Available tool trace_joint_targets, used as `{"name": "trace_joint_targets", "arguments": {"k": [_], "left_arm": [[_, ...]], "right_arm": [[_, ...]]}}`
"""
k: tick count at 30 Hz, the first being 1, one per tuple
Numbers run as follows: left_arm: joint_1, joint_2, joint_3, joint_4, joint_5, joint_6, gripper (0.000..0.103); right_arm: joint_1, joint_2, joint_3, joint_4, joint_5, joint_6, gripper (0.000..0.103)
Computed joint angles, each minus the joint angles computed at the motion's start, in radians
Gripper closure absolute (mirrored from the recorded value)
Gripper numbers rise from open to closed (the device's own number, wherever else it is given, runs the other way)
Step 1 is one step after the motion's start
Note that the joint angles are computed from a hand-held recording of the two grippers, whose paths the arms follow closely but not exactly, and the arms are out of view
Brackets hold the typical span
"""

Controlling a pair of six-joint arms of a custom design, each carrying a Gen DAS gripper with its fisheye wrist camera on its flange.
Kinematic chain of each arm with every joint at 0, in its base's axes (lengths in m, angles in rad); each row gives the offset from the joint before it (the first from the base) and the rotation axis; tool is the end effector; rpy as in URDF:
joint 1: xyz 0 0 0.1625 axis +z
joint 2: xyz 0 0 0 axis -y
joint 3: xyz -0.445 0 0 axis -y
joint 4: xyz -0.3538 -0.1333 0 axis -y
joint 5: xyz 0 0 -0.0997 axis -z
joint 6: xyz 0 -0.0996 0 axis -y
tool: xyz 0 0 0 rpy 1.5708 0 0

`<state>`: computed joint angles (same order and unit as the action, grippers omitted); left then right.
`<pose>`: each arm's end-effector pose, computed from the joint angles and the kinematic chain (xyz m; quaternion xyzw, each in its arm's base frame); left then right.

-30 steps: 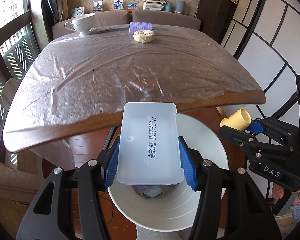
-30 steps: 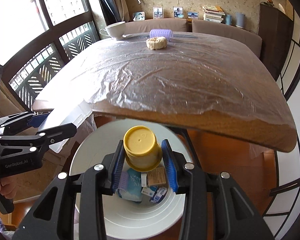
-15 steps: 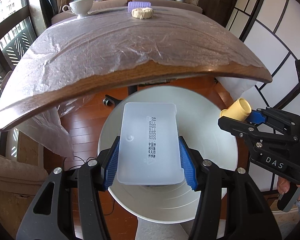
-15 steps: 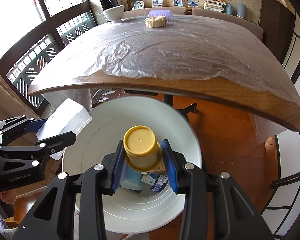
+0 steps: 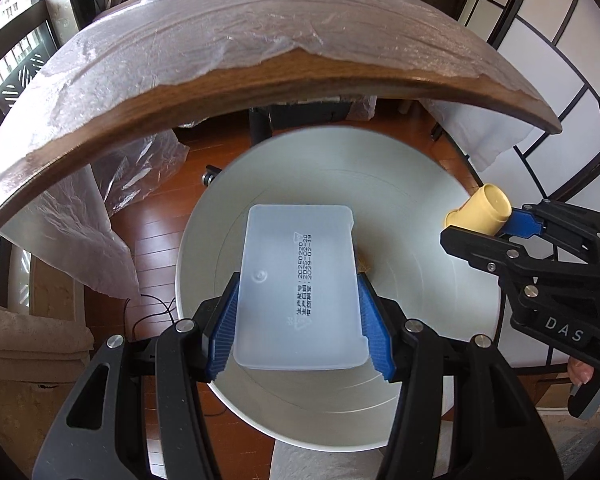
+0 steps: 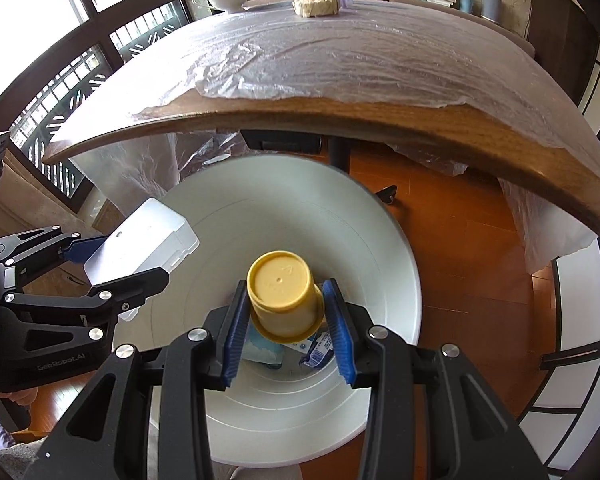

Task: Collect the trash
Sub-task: 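Carry the plastic box and yellow cup down over the white bin, then open both tools to drop the plastic box and yellow cup into the bin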

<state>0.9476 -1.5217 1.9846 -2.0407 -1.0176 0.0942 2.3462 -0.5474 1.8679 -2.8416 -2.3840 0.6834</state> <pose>-0.1053 -0.4646 0.3649 0.3368 0.9011 -0.0746 0.2627 0.4382 -0.3600 -0.0220 0.0520 -0.9168 0.2465 0.3100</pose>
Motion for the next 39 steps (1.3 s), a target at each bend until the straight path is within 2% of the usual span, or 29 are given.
{"name": "trace_joint_targets", "arguments": {"k": [21, 28, 29, 30, 31, 33, 35, 39], "left_arm": [[0.035, 0.071, -0.024, 0.047, 0.013, 0.027, 0.047], [0.045, 0.076, -0.025, 0.017, -0.005, 0.060, 0.047], [0.047, 0.075, -0.024, 0.008, -0.010, 0.067, 0.040], [0.046, 0.071, -0.024, -0.002, -0.012, 0.066, 0.024], [0.048, 0.067, -0.023, -0.018, -0.020, 0.067, 0.021], [0.054, 0.055, -0.030, -0.028, -0.052, 0.065, 0.021], [0.056, 0.049, -0.041, -0.027, -0.062, 0.057, 0.021], [0.036, 0.024, -0.057, -0.025, -0.049, 0.035, 0.021]], "right_arm": [[-0.045, 0.020, -0.007, 0.038, 0.033, 0.014, 0.066], [-0.048, 0.019, -0.007, 0.058, 0.026, 0.030, 0.064], [-0.045, 0.016, -0.003, 0.048, 0.023, 0.029, 0.057], [-0.042, 0.013, 0.003, 0.037, 0.017, 0.027, 0.048], [-0.035, 0.011, 0.006, 0.036, 0.003, 0.028, 0.044], [-0.018, 0.005, 0.009, 0.042, -0.033, 0.029, 0.030], [0.002, -0.003, 0.012, 0.054, -0.068, 0.031, 0.022], [0.047, -0.022, 0.018, 0.070, -0.131, 0.032, 0.013]]}}
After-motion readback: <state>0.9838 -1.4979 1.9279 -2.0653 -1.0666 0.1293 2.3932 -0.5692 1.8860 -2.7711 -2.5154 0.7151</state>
